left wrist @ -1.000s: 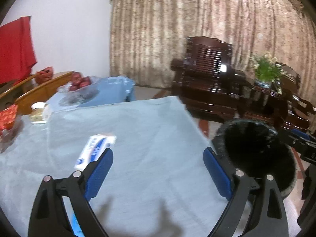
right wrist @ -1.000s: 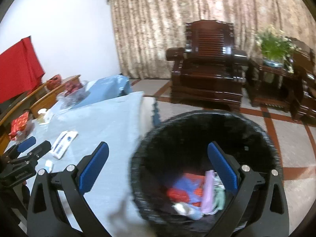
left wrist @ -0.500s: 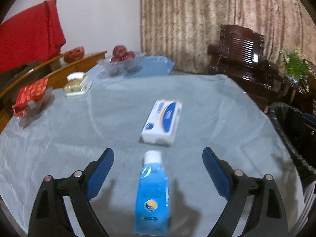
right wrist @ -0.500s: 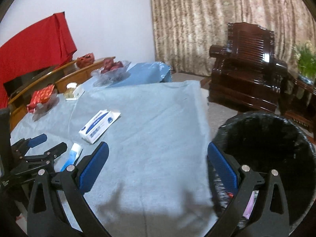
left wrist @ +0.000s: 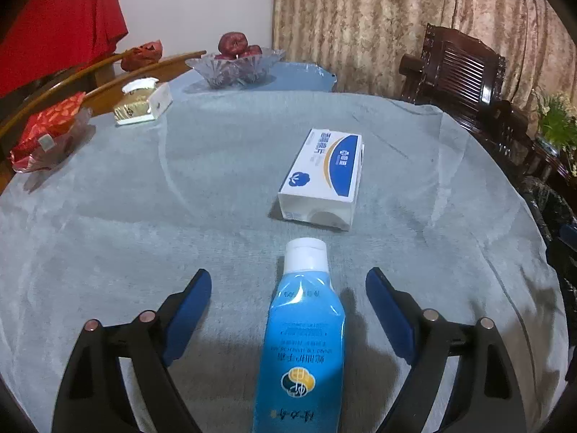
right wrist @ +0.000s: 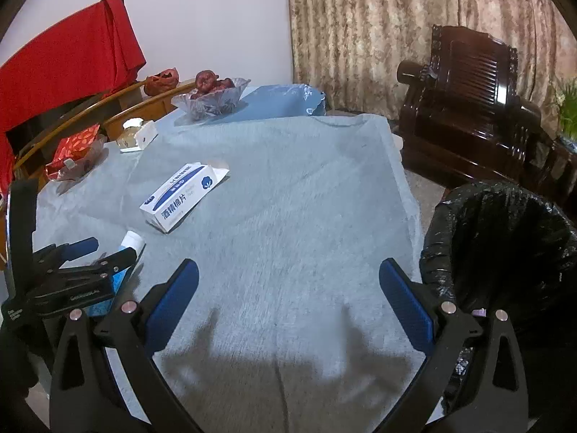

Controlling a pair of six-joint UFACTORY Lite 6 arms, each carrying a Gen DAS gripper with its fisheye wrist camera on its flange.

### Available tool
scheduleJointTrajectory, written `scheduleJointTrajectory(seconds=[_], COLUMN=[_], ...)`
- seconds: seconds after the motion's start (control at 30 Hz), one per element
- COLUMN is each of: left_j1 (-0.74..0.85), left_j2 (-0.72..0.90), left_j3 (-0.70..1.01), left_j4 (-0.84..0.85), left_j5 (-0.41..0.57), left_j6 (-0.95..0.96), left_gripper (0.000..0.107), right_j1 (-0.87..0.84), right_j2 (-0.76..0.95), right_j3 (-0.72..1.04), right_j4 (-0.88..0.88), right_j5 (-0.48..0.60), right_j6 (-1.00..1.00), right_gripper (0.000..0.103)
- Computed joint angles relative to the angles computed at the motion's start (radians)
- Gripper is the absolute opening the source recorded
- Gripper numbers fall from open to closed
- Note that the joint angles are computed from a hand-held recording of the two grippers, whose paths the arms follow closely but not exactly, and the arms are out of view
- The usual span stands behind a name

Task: Collect trash
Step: 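Grasp the blue bottle with white cap with the left tool, then grasp the white-and-blue alcohol pads box with the right tool while the left holds the bottle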

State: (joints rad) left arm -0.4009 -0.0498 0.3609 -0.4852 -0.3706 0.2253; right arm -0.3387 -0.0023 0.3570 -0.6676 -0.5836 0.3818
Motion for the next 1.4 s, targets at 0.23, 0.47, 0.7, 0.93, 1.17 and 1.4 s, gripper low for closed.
scheduleJointTrajectory(seconds=[0.23,0.47,0.7,0.93,1.17,1.4], left_j1=[0.048,0.036,0.061,0.126,0.34,0.529], left_j2=[0.093,0.122,0.102,0.0,-0.088,-0.002], left_j3=[0.073,0.098,0.078,0.033,0.014,0.076], left_j4=[0.135,0.159,0.344,0.324,0.618,0.932], left_j5=[0.059,0.069,0.056,0.094,0.133,0.09], left_j6=[-0.128,-0.154,-0.342,-0.276,-0.431,-0.622], left_gripper=[0.073,0.055,0.037,0.036,0.036,0.036], right_j1=[0.021,0.048,0.07,0.177,0.395,0.573], right_j2=[0.059,0.087,0.097,0.129,0.26,0.443], right_j3=[0.029,0.046,0.054,0.115,0.276,0.507], right_j4=[0.04,0.078,0.112,0.211,0.453,0.763], right_j5=[-0.007,0.004,0.007,0.035,0.079,0.153], right_j6=[-0.033,-0.06,-0.086,-0.099,-0.175,-0.363], right_gripper=[0.097,0.097,0.097,0.097,0.097,0.097])
